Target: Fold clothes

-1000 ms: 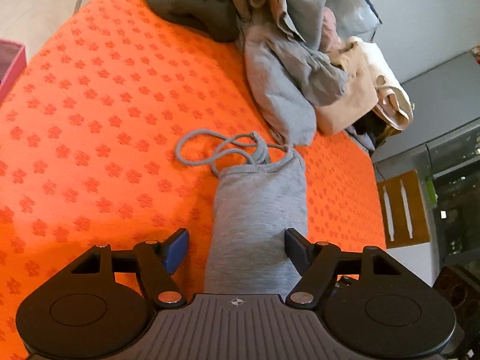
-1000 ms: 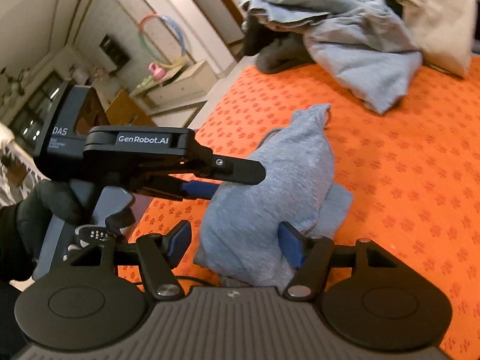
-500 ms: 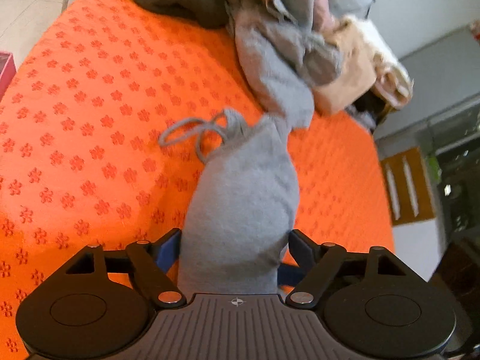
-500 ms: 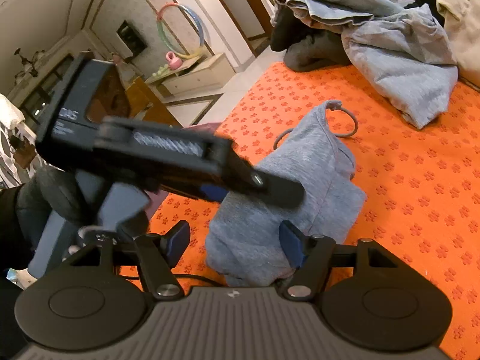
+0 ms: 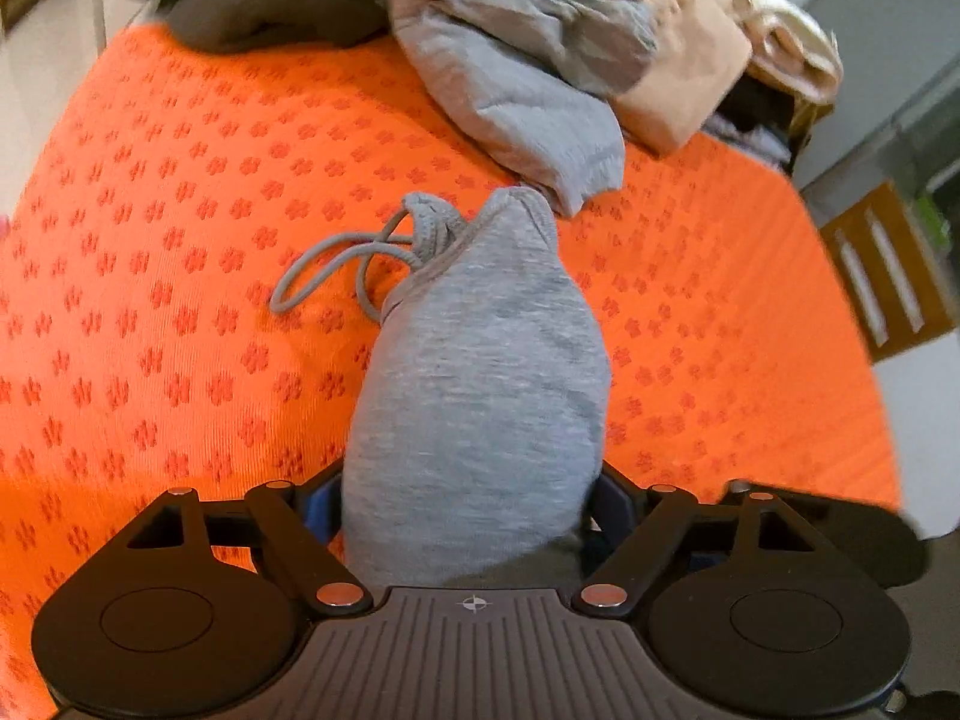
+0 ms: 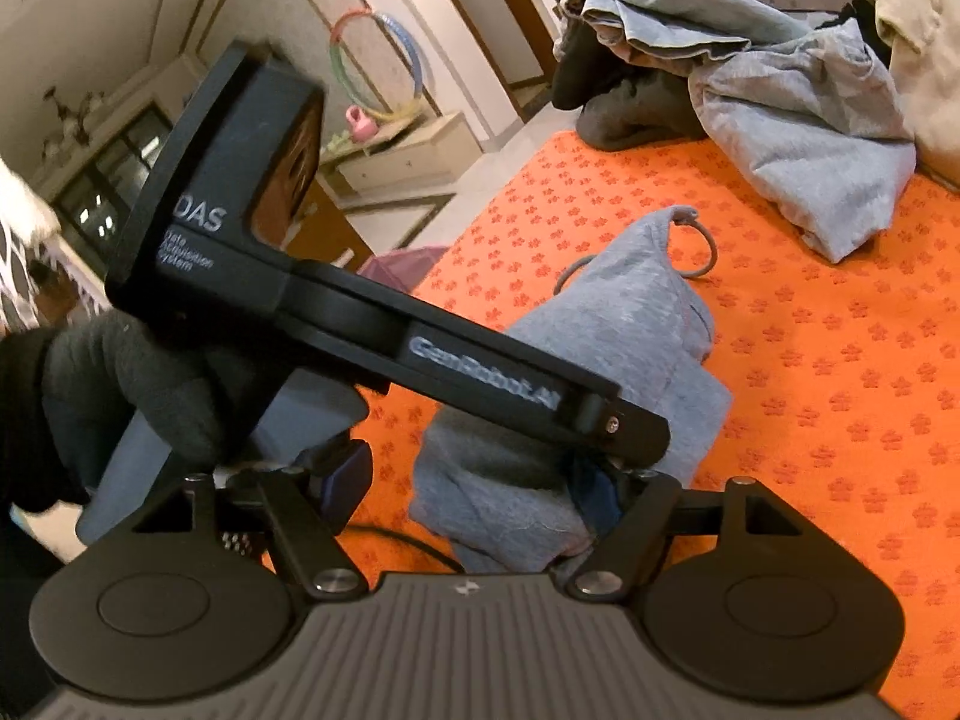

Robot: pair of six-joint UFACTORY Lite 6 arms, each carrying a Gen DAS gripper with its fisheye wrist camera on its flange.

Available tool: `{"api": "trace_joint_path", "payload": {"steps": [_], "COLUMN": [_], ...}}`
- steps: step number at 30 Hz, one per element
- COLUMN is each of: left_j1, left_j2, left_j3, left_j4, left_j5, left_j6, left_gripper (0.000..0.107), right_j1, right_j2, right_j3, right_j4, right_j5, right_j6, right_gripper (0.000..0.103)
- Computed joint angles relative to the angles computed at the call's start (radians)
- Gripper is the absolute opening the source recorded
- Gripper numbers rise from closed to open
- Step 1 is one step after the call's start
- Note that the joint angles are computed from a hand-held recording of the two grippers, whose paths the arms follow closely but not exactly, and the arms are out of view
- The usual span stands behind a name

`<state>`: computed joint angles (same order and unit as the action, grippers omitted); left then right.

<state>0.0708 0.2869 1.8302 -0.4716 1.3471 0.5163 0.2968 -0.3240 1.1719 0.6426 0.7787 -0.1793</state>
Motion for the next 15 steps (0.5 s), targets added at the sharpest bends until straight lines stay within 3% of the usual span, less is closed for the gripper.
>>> {"api": "trace_joint_path", "payload": {"steps": [5,15], "left_j1": [-0.083,-0.200], "left_j2": [-0.069,-0.215], "left_j3": [-0.077,-0.283], "left_j4": [0.099,0.226], "left_j5": [-0.092,-0.278], "left_j6": [0.004,0.032], "left_gripper": [0.082,0.089], "right_j1": [-0.059,-0.237], "right_j2": [-0.086,-0.248], "right_j3": [-0.027,-0.077], "right_j4": [-0.041,-0.120], "right_j5": [0.111,0.215], "right_j6": [0.009,0.073], "right_gripper": [0.078,0.078]}}
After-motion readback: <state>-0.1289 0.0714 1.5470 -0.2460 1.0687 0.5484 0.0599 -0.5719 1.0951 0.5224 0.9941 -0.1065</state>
